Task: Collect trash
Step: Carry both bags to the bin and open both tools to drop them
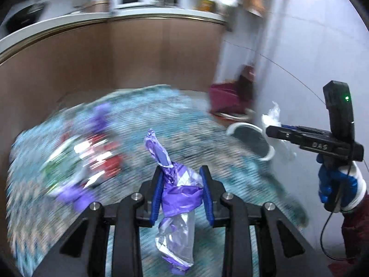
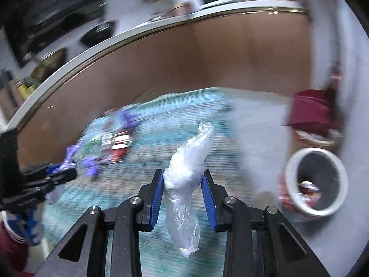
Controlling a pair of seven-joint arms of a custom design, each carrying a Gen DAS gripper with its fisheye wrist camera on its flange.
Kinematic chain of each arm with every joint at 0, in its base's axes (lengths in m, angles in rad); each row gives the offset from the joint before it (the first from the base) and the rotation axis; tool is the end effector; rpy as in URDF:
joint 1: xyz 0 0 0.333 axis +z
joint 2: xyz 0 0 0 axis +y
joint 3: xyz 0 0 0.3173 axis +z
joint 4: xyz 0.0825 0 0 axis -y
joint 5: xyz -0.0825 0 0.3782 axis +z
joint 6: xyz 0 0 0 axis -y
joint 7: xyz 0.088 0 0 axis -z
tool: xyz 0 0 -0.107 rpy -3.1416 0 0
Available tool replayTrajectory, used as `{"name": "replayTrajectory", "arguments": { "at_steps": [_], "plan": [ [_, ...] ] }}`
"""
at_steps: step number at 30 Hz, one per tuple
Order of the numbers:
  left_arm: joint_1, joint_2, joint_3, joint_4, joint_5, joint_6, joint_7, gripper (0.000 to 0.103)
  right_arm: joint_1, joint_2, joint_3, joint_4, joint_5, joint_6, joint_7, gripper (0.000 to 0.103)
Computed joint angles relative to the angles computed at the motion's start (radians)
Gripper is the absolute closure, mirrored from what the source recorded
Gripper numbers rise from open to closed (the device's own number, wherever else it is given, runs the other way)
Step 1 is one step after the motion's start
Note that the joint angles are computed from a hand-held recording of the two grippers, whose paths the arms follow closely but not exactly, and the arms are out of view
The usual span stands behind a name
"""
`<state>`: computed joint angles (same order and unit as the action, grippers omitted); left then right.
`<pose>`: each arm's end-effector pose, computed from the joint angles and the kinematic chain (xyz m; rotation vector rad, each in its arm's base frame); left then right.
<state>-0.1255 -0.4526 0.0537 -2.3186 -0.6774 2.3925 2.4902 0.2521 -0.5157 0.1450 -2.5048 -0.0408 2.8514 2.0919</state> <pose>0.4505 -0.0344 0.5766 -1.2504 2.3908 -1.0497 0.3963 0.1778 0.5659 -1.5795 1.7047 -0.4602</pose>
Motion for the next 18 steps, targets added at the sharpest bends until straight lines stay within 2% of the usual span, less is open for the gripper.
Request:
{"name": "replayTrajectory", "arguments": {
  "at_steps": [2, 4, 7, 8, 10, 12, 15, 18],
  "plan": [
    [-0.05, 0.063, -0.056, 0.065, -0.001, -0.018, -0.022, 0.074, -0.091, -0.077, 0.012, -0.067, -0.04, -0.021, 0.051, 0.072],
    [-0.082, 0.118, -0.103, 0.112, 0.002, -0.01, -0.04, 0.074, -0.145, -0.119, -0.005, -0.116, -0.055, -0.026, 0.077, 0.072],
    [-0.123, 0.263, -0.182, 0.244, 0.042, -0.004, -0.104, 0.074, -0.232, -0.133, -0.025, -0.17, -0.082, -0.015, 0.103, 0.072],
    [-0.127, 0.336, -0.223, 0.31, 0.07, -0.002, -0.148, 0.074, -0.249, -0.116, -0.042, -0.177, -0.083, 0.002, 0.102, 0.072],
    [-0.148, 0.43, -0.254, 0.39, 0.112, 0.007, -0.2, 0.074, -0.275, -0.063, -0.071, -0.174, -0.082, 0.038, 0.091, 0.072],
    [-0.167, 0.55, -0.294, 0.496, 0.18, 0.014, -0.28, 0.074, -0.316, 0.015, -0.073, -0.149, -0.096, 0.066, 0.088, 0.072],
    [-0.205, 0.74, -0.329, 0.682, 0.303, -0.006, -0.411, 0.072, -0.328, 0.12, -0.109, -0.108, -0.094, 0.088, 0.058, 0.071],
    [-0.229, 0.873, -0.349, 0.824, 0.379, -0.03, -0.488, 0.071, -0.346, 0.221, -0.129, -0.051, -0.105, 0.089, 0.03, 0.07]
  ]
}}
